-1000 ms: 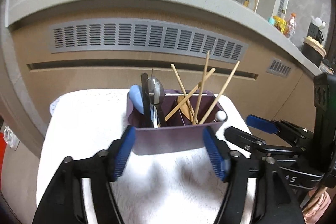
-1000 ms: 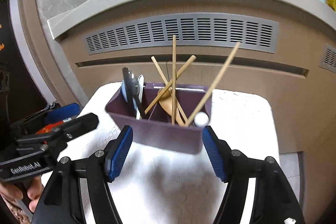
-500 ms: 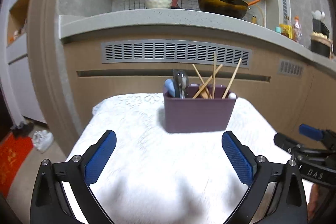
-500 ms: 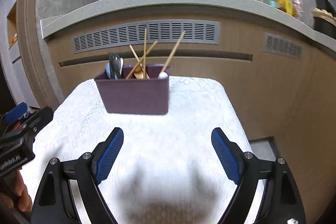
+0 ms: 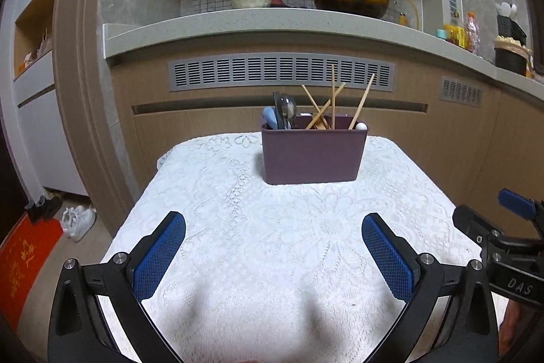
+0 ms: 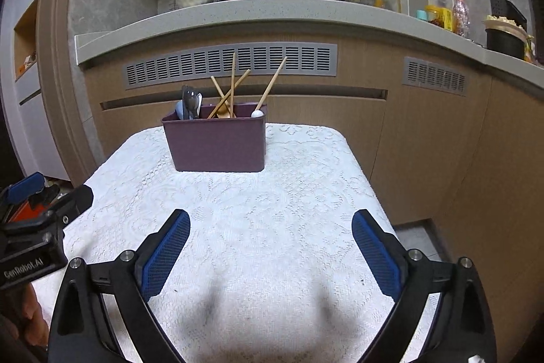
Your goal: Organize utensils
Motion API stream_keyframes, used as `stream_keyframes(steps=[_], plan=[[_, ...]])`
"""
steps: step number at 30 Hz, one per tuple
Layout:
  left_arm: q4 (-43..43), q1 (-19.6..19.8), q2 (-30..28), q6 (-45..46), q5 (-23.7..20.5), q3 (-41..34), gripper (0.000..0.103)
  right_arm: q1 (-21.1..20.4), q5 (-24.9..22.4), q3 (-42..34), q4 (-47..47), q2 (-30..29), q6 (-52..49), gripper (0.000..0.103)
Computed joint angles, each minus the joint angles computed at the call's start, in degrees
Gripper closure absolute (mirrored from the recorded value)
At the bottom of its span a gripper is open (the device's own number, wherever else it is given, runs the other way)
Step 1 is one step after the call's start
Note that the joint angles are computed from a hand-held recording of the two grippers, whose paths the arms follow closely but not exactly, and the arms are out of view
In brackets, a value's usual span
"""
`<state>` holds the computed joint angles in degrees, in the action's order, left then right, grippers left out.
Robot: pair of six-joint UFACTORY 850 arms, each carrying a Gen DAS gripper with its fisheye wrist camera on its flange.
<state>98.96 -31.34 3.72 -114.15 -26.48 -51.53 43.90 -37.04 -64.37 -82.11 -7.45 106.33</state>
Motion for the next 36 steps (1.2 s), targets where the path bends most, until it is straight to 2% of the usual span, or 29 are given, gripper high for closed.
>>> stream_keyframes(steps=[6, 36], plan=[[-2.9, 0.05, -0.27, 2.48, 0.83, -0.52, 0.0, -0.08, 0.19, 0.84, -1.52, 0.87, 1.77, 0.008], [-1.94, -0.17, -0.16, 1.54, 1.03, -0.05, 0.0, 0.26, -0.45, 0.9, -2.09, 0.59, 1.24, 0.008]])
